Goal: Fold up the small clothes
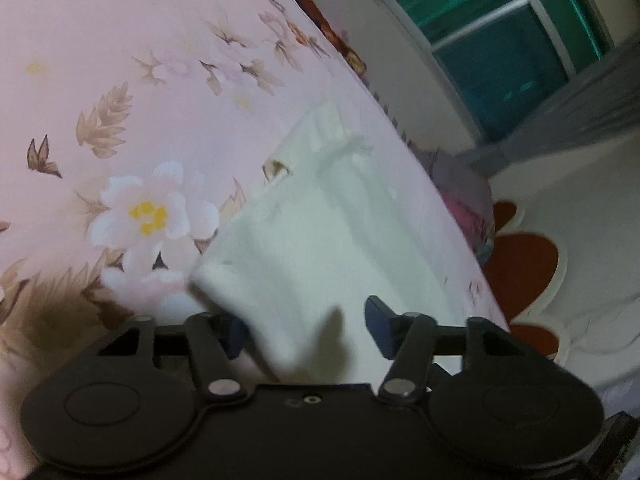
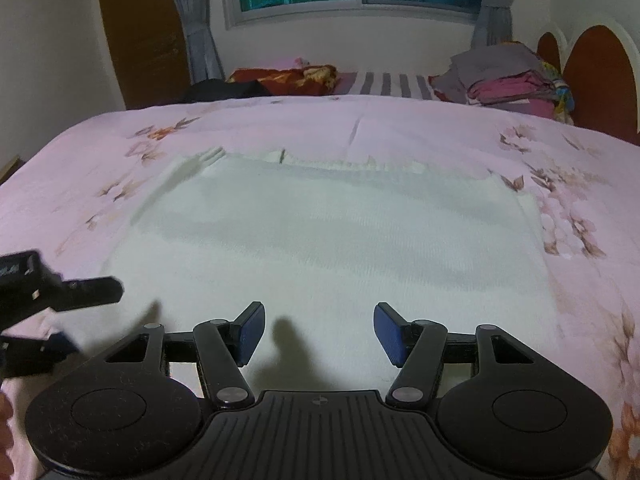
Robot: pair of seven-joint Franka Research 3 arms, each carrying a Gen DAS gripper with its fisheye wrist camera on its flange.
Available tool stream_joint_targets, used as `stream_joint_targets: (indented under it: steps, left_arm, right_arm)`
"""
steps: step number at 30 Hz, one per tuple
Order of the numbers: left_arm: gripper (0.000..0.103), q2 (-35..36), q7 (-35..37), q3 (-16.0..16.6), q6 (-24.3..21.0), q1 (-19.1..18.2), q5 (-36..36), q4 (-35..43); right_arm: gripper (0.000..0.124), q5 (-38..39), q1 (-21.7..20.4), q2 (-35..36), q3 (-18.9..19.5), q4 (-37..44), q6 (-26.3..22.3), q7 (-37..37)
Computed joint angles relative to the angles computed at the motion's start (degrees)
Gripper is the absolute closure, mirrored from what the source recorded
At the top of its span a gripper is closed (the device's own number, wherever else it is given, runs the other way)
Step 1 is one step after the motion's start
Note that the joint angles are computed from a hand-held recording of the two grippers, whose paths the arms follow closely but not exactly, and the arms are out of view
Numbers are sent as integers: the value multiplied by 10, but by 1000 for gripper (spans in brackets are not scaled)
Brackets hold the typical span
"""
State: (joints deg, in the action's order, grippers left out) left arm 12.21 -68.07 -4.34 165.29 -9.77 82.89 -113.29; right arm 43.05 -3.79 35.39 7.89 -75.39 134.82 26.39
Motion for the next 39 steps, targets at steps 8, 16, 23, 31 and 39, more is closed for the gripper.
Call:
stream_joint_targets:
  steps: [8,16,23,31,39]
  left_arm:
    - [95,16,-139,6,3,13,93,6]
    - [96,2,54,-13,-75,1,-14,21]
    - [97,55,350,-12,-104,-30,-57,160]
    - [97,209,695,-52,-51,-43,-221,360]
    - [95,296,927,-104,-93,-69,-357,438]
  right_arm:
    - [64,-47,31,38,-2,22,66,20]
    - [64,-34,22,21,24,-30,138,-50]
    - [64,-17,2,35,17,27,59,26]
    - [64,-3,-45,60,-6,103,16,91]
    - [64,-29,-84,91,-16,156,-1,134]
